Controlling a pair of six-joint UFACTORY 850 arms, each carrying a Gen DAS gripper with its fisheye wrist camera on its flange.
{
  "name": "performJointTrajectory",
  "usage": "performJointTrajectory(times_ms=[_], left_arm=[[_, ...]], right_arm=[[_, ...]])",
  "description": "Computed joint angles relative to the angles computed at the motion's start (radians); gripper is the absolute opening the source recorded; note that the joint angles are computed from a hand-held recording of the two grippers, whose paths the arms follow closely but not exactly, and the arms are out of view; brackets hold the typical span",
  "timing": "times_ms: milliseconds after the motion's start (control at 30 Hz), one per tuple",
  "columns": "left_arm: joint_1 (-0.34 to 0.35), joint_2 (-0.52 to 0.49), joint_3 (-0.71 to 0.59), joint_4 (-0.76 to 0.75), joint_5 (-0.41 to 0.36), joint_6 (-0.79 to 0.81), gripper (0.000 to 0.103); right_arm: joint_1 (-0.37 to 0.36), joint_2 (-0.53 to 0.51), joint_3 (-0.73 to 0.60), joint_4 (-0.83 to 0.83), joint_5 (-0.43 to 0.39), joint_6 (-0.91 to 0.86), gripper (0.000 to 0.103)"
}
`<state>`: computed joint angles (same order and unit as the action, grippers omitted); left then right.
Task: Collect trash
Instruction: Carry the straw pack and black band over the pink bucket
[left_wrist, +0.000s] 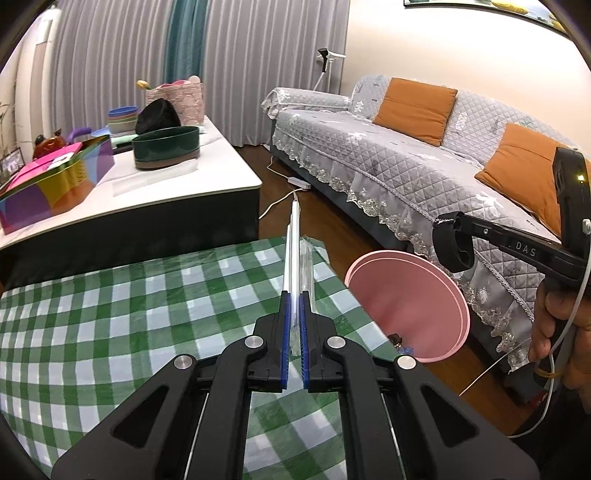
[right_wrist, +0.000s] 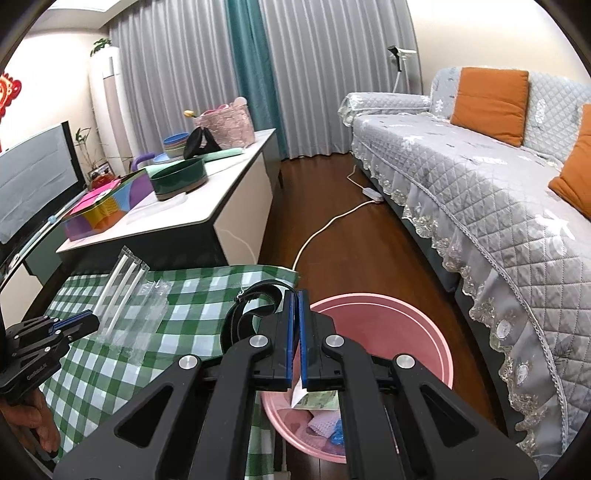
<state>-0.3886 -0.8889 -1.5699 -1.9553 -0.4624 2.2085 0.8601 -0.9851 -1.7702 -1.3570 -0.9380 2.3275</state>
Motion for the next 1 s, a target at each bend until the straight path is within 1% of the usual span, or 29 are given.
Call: performJointTrajectory(times_ms=[233,467,800,1000], left_arm=[[-0.03,-0.029,-0.049,0.049,0.011,-0.042,0.005],[-0.067,-0.074,-0.117,0.128,0.019,-0.124,0.005],[-0.118,-0.144,-0.224,0.252,0.019,-0.245,0.005],[-0.141,-0.186,-0.292,0.325,0.014,-0.315,0.004]], right_arm=[[-0.014,0.009,0.031,0.019,-0.005,0.011,0.003],[-0.025,0.016,0.053,0.042,-0.012,0.016,0.003],[-0.038,0.015,0.071,0.102,-0.045,-0.021,0.003],[-0.042,0.003,0.057,0.139,-0.069,-0.061,0.003]])
